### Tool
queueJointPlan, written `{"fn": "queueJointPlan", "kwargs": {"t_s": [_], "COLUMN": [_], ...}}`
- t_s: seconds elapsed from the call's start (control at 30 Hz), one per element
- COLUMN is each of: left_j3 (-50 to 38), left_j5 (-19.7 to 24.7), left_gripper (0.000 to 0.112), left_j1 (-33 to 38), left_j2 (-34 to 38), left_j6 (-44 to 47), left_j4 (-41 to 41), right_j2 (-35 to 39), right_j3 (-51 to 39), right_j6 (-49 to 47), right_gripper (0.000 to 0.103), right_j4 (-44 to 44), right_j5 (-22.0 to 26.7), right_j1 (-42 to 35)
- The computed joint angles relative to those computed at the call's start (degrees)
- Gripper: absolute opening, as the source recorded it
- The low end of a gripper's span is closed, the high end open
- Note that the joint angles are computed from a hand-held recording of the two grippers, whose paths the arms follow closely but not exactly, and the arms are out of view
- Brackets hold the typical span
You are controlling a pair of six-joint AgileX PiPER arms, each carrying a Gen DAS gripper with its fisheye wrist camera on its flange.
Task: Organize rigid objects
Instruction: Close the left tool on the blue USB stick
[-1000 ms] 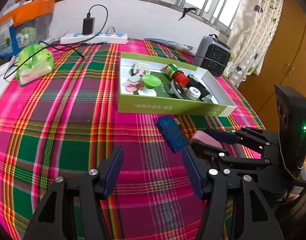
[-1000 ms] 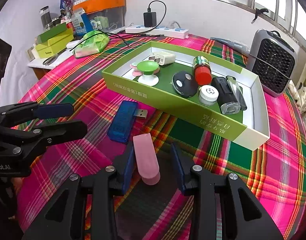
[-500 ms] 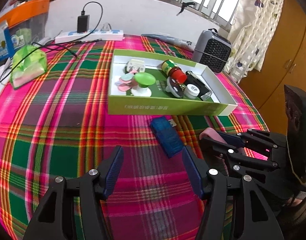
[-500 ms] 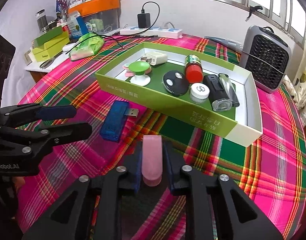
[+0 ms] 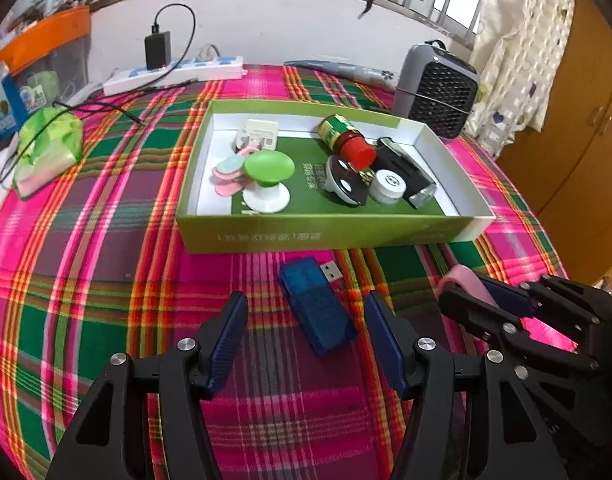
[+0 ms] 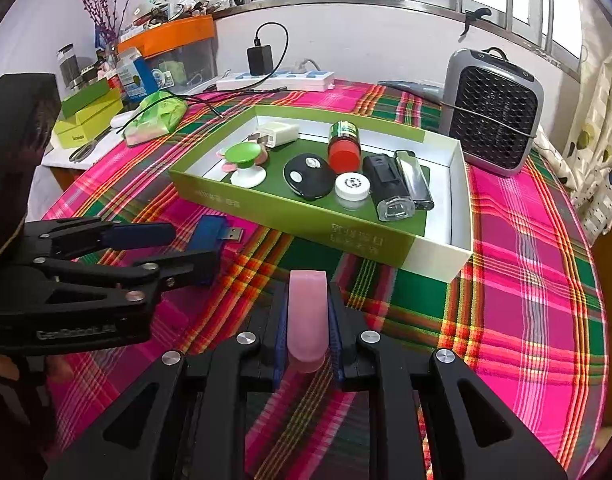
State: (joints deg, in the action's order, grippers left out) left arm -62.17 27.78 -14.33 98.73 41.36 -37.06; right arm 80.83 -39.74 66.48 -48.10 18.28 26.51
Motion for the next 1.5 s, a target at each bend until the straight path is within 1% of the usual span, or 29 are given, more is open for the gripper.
{"fn": "queueJointPlan", "kwargs": {"t_s": [0.07, 0.43, 0.5, 0.6, 0.73, 0.83, 0.97, 1.03, 1.23, 1.5], "left_j3": [-0.95, -0.82, -0.66, -0.56, -0.48, -0.41, -0.44, -0.40, -0.37, -0.36], "left_j5": [-0.12, -3.32, -3.60, -4.17, -4.22, -4.56, -3.90, -3.75, -3.17, -2.96], "left_gripper": [0.060, 0.059, 0.057, 0.049, 0.043, 0.035, 0.026, 0.023, 0.022, 0.022], "left_j1": [-0.63, -1.99, -2.10, -2.08, -1.75, -1.95, -1.66, -1.60, -0.97, -0.82], "left_j2": [0.74, 1.24, 1.14, 1.07, 0.96, 0.90, 0.89, 0.89, 0.93, 0.89], "left_j6": [-3.55, -9.03, -9.41, -10.94, -10.76, -11.39, -8.91, -8.15, -6.09, -5.70], "left_j4": [3.29, 8.27, 8.81, 10.18, 9.85, 11.00, 8.71, 7.99, 5.50, 5.08], "right_j2": [-0.28, -0.05, 0.01, 0.07, 0.18, 0.22, 0.27, 0.30, 0.33, 0.29], "right_j3": [0.29, 0.64, 0.63, 0.64, 0.66, 0.66, 0.67, 0.65, 0.65, 0.60], "right_j6": [-0.11, -1.24, -0.79, -0.81, -0.93, -0.68, -0.52, -0.54, -0.52, -0.73], "right_gripper": [0.019, 0.019, 0.019, 0.019, 0.019, 0.019, 0.019, 0.019, 0.019, 0.019], "right_j4": [0.22, 1.53, 1.21, 1.22, 1.33, 1.09, 0.98, 1.00, 0.94, 1.03], "right_j5": [-0.58, -1.94, -1.89, -1.91, -1.98, -1.98, -2.04, -2.05, -2.09, -2.02], "right_j1": [-0.33, -1.49, -1.38, -1.37, -1.42, -1.40, -1.41, -1.42, -1.45, -1.44]}}
